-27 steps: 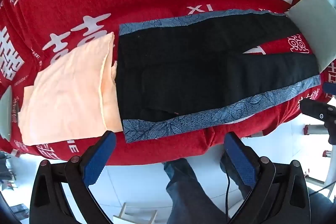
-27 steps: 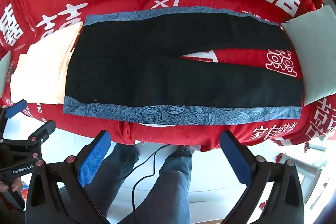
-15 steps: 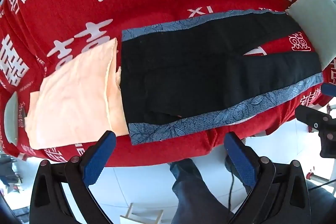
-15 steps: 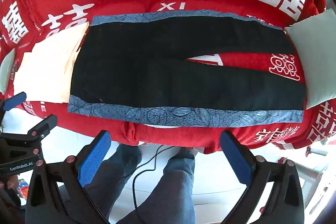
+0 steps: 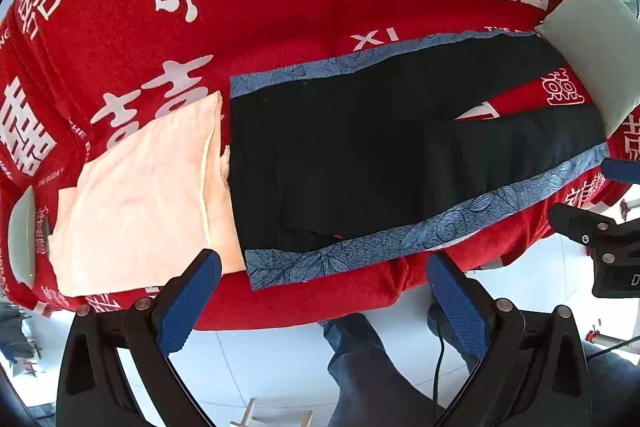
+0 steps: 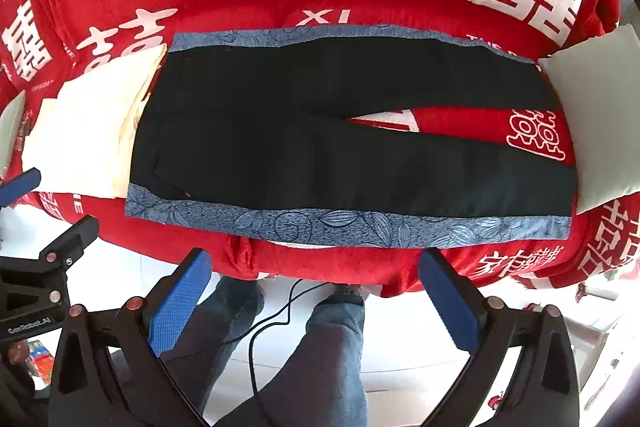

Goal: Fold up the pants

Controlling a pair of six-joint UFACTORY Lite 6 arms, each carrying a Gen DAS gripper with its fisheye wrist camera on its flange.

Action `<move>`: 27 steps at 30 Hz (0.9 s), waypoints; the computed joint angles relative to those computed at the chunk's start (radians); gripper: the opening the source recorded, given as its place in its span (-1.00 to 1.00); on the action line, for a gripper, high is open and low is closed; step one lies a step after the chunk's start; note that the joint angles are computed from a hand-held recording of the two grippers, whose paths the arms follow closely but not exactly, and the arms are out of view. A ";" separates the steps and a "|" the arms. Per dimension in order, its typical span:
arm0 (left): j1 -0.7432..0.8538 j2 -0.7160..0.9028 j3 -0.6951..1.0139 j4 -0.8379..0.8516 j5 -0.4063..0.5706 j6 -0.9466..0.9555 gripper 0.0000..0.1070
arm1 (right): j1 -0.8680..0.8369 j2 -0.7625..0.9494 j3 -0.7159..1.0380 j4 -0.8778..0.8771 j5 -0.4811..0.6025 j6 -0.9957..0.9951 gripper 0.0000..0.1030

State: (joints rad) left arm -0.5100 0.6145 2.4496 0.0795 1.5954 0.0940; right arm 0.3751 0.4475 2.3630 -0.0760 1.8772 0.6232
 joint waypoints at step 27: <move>-0.037 0.015 0.067 0.074 -0.002 0.003 0.93 | -0.006 0.020 0.036 0.003 0.025 0.001 1.00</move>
